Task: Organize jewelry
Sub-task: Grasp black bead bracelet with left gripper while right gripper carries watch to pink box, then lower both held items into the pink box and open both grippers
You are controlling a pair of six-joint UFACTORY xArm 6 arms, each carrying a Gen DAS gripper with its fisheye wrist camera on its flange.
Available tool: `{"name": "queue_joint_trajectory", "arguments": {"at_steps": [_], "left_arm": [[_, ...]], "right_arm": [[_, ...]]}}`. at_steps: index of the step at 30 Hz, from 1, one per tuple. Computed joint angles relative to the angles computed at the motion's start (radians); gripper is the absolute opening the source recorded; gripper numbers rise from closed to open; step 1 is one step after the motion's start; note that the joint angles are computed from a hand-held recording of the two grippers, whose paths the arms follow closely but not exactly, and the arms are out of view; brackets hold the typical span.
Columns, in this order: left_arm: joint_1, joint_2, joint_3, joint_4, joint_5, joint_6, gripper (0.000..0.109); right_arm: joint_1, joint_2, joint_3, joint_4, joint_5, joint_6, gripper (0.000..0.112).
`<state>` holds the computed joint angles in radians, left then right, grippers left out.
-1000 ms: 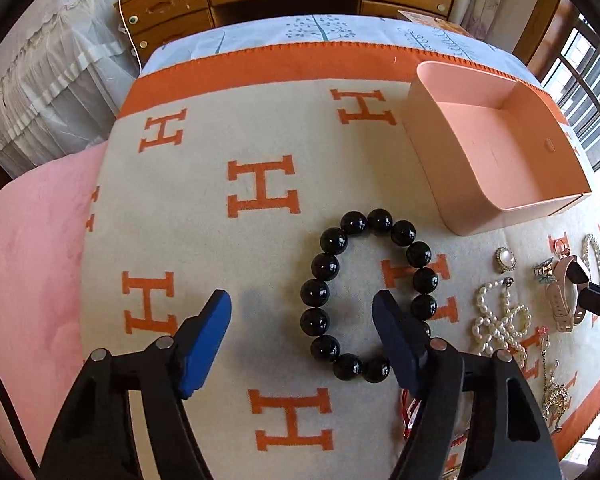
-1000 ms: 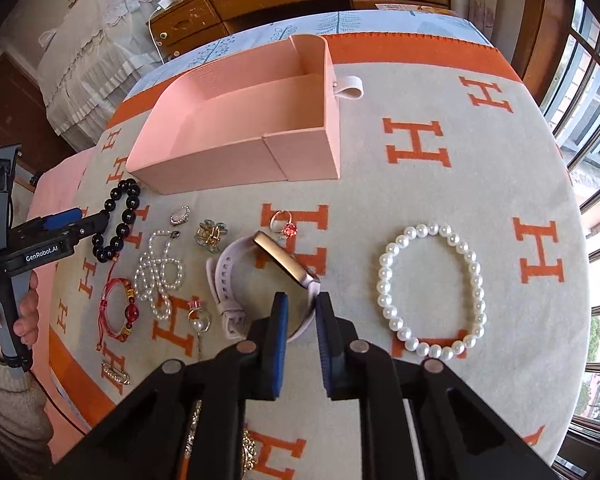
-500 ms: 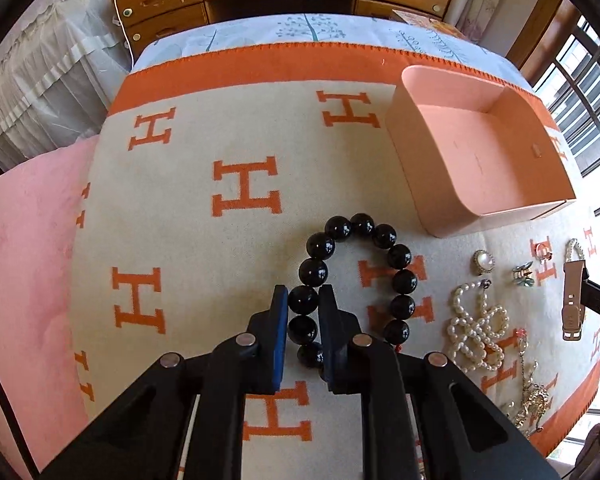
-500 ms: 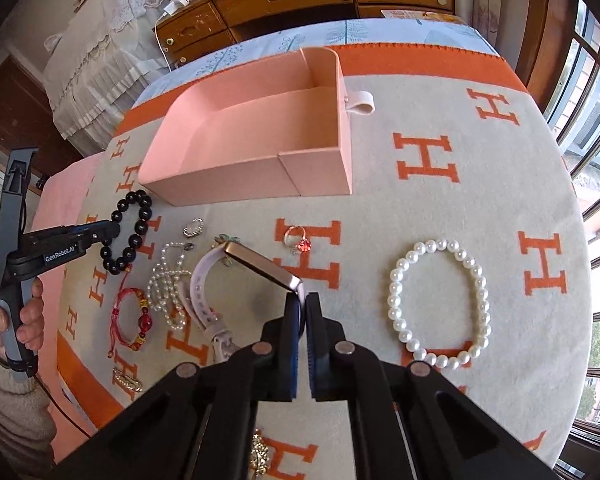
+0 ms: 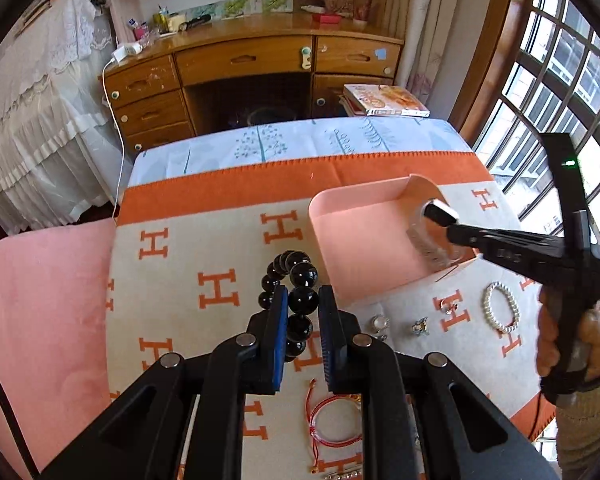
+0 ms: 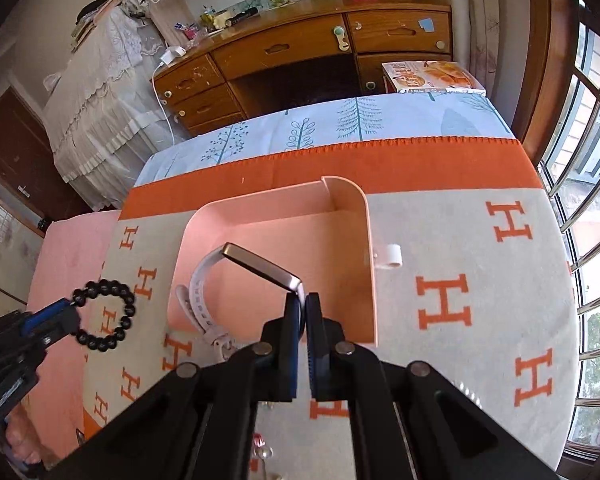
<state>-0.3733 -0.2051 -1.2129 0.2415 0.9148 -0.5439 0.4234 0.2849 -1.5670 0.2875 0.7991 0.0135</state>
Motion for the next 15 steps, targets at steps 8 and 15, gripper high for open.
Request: {"name": "queue_joint_trajectory", "arguments": {"at_steps": [8,15], "left_arm": [[-0.031,0.13,-0.207,0.035,0.011,0.006,0.012],[-0.037,0.316,-0.366,-0.021,0.011,0.039,0.013]], "right_arm": [[0.008,0.124,-0.097,-0.036,0.053,0.029,0.009],[-0.018,-0.001,0.041,0.054,-0.016,-0.032,0.011]]}}
